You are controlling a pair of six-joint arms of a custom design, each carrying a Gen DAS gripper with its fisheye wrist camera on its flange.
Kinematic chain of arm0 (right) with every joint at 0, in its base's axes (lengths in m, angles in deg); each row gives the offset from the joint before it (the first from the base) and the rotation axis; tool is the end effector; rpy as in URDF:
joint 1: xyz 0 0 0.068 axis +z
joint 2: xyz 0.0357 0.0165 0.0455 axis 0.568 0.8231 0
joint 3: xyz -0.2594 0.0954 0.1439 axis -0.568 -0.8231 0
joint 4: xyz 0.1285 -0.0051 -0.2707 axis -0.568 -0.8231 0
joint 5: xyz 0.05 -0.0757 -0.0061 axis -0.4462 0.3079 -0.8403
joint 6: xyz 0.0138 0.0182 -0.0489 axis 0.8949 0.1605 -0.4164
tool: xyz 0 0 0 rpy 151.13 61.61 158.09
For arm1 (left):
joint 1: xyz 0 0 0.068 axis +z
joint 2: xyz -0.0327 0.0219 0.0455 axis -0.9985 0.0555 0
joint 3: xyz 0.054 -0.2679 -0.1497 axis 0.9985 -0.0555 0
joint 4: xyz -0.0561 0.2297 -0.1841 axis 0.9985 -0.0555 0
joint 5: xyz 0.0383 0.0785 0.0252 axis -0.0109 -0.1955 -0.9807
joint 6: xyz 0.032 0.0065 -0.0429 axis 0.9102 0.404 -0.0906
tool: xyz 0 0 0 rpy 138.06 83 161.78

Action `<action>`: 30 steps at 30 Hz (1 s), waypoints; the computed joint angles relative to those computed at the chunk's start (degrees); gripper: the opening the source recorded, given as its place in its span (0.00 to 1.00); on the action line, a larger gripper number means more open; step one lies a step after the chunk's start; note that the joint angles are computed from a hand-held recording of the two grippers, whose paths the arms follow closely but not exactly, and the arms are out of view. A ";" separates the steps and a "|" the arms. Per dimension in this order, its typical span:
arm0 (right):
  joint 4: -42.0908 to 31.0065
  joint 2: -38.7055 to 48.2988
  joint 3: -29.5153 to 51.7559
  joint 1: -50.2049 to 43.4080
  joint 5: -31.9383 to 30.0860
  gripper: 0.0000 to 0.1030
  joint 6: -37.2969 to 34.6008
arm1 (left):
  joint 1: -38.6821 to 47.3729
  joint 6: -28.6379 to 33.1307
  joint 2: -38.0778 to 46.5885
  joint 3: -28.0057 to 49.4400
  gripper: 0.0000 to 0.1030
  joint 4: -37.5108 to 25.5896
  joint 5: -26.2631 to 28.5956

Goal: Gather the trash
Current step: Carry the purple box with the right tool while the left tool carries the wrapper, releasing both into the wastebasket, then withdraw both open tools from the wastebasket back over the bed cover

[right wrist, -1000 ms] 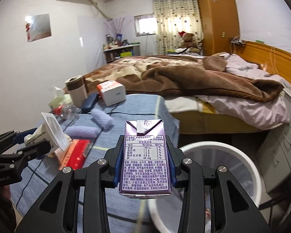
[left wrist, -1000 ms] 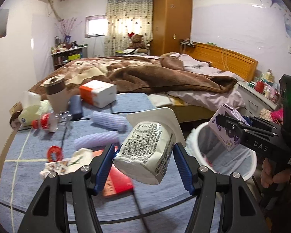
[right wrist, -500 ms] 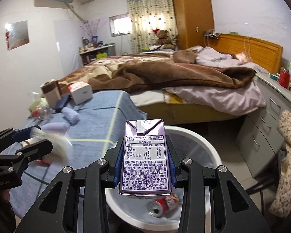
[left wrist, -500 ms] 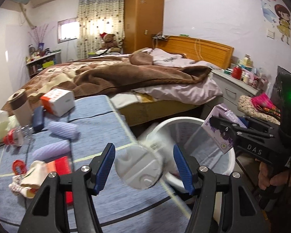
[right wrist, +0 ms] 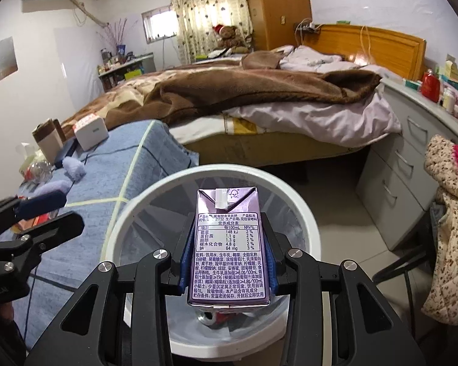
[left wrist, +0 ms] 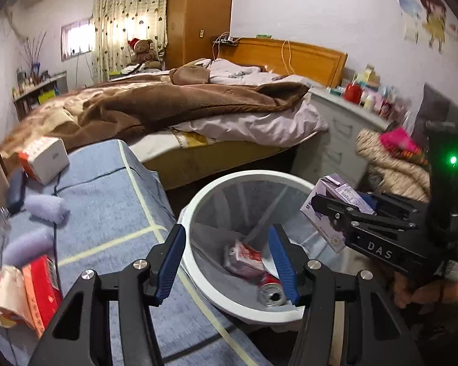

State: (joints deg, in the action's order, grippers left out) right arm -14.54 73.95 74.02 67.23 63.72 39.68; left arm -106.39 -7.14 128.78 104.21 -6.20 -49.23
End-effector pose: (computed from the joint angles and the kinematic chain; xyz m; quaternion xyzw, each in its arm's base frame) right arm 0.2315 0.1309 0.0616 0.0693 0.9117 0.0269 0.4042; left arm 0.2601 -0.1011 0.0791 0.2585 0.8714 -0.1466 0.3904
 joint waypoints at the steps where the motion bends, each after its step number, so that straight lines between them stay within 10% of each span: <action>1: 0.32 0.60 0.14 -0.21 -0.36 0.38 -0.07 | -0.07 -0.14 0.50 0.60 0.57 -0.84 0.74; 8: -0.35 3.71 1.18 -2.12 -2.90 0.38 0.04 | -0.48 -0.46 3.34 2.12 0.66 -0.88 -0.48; 12: -0.32 3.52 1.01 -2.20 -2.84 0.79 0.92 | 0.32 -0.68 3.68 2.14 0.70 -0.44 -0.60; 30: -3.76 0.65 2.81 3.54 2.98 0.79 3.29 | 10.43 0.85 -1.16 -2.70 0.73 1.02 3.87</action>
State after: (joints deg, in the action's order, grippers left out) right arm -18.30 74.60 76.83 70.77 66.70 42.97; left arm -95.97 -6.29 127.62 101.51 -5.18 -45.36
